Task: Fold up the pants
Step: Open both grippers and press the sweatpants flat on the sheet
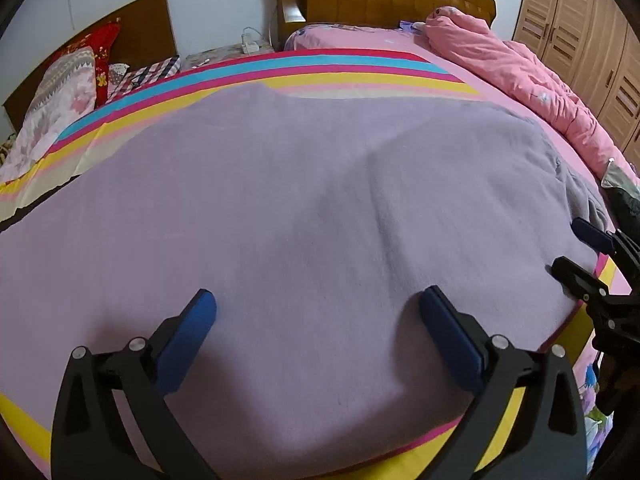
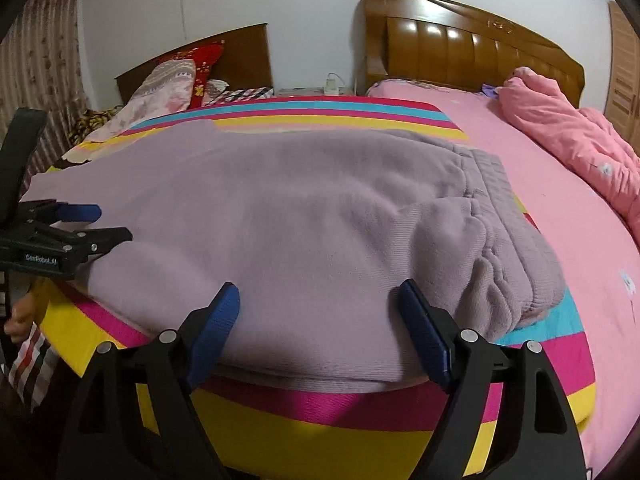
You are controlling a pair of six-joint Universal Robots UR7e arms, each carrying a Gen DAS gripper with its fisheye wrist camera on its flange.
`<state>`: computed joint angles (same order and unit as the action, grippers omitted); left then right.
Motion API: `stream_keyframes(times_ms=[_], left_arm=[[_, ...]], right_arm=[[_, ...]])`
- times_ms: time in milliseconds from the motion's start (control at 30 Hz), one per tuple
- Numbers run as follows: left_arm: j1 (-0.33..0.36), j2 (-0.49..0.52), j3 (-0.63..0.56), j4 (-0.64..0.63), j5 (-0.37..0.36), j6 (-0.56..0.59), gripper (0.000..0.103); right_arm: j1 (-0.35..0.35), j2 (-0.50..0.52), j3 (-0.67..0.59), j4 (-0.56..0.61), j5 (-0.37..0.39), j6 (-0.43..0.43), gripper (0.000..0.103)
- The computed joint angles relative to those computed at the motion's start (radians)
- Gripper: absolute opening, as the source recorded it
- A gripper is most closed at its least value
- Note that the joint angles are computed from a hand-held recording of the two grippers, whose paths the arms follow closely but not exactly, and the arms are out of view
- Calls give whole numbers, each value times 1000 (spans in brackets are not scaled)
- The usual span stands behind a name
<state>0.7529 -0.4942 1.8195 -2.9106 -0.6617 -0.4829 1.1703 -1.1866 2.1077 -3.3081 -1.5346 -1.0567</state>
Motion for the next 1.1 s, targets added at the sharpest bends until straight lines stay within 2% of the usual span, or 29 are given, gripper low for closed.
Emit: stream_keyframes(times_ms=[167,233,300,367,400,467,567,633,700,800,867,900,933,1000,1100], left_arm=[[2,3,21,-78,1,53,102],[1,-24,36,-59,-24,34,101],[-3,-52,73,-120,-47,42,101],[-19,-81,139,-252,-21,88,101],[-23,-94,159,-267,12,88,101],[-18,-126,190,-220,94,29,101],[18,-200,243,-141,107,-126,101],[32,-243,291,-142,106,-208,101],[35,-277,323,-101,141,-263,101],[45,-328,337,120,214,-389,101],[72,-345,339,168,198,-397,102],[68,-347,353,128,212,-357,102],[69,-341,361,87,213,-319,102],[63,-340,372,66,218,-312,102],[62,-341,375,64,214,-312,102]], right_arm=[[-20,-9,2,11,42,-22,78],[1,-21,-6,53,-5,-9,79],[44,-39,-35,134,-102,20,80],[75,-56,-55,164,-122,67,83],[89,-63,-68,159,-96,95,84],[117,-51,-100,161,-64,119,87],[185,51,-188,111,-103,128,88],[234,140,-281,160,-205,159,88],[266,225,-365,194,-275,168,88],[296,293,-427,230,-345,142,88],[302,312,-444,265,-401,103,88],[289,314,-460,338,-434,89,89],[272,290,-448,391,-424,96,89],[232,240,-441,473,-364,115,89],[232,188,-383,402,-436,130,90]])
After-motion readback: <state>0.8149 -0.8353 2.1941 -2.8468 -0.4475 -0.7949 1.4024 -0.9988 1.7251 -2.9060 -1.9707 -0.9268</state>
